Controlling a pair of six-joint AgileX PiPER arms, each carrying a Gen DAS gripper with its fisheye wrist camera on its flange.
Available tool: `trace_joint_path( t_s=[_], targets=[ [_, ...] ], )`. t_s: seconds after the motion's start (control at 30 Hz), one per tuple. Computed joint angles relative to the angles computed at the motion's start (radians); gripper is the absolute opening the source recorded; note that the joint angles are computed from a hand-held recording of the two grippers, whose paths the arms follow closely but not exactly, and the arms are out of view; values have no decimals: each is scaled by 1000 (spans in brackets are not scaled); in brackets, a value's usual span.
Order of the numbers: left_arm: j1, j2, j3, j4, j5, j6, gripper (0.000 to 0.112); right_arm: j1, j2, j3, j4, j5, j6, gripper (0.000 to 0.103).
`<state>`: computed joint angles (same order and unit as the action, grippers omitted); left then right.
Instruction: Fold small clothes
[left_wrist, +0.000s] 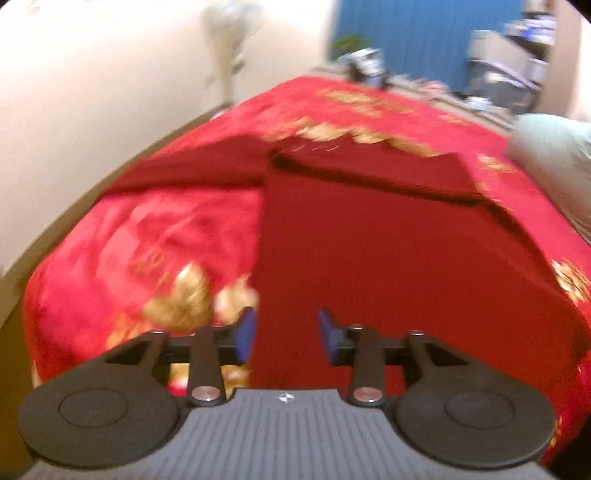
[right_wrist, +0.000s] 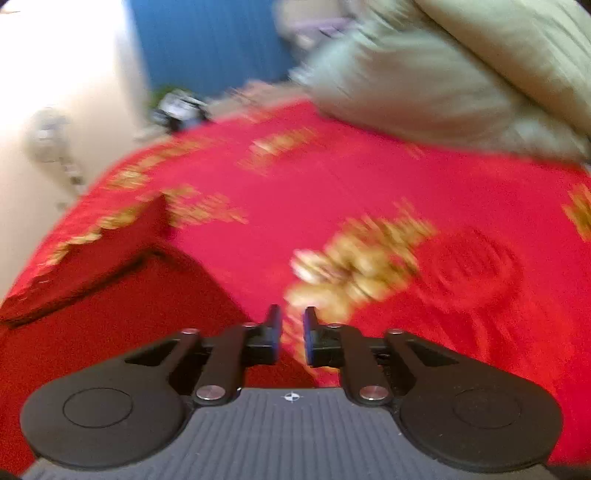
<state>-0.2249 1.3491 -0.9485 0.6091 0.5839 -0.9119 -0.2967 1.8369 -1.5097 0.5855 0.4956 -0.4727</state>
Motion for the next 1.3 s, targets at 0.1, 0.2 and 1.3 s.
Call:
trace_joint_path(
  t_s=[0.1, 0.2, 1.3],
  targets=[
    [13, 58, -13, -172, -76, 161, 52, 3, 8, 15, 216, 97, -272, 50],
    [32, 158, -73, -354, -20, 338, 53, 47, 28, 17, 129, 122, -262, 51],
    [-94, 68, -4, 344, -25, -426, 74, 63, 13, 81, 181, -73, -271, 52]
  ],
)
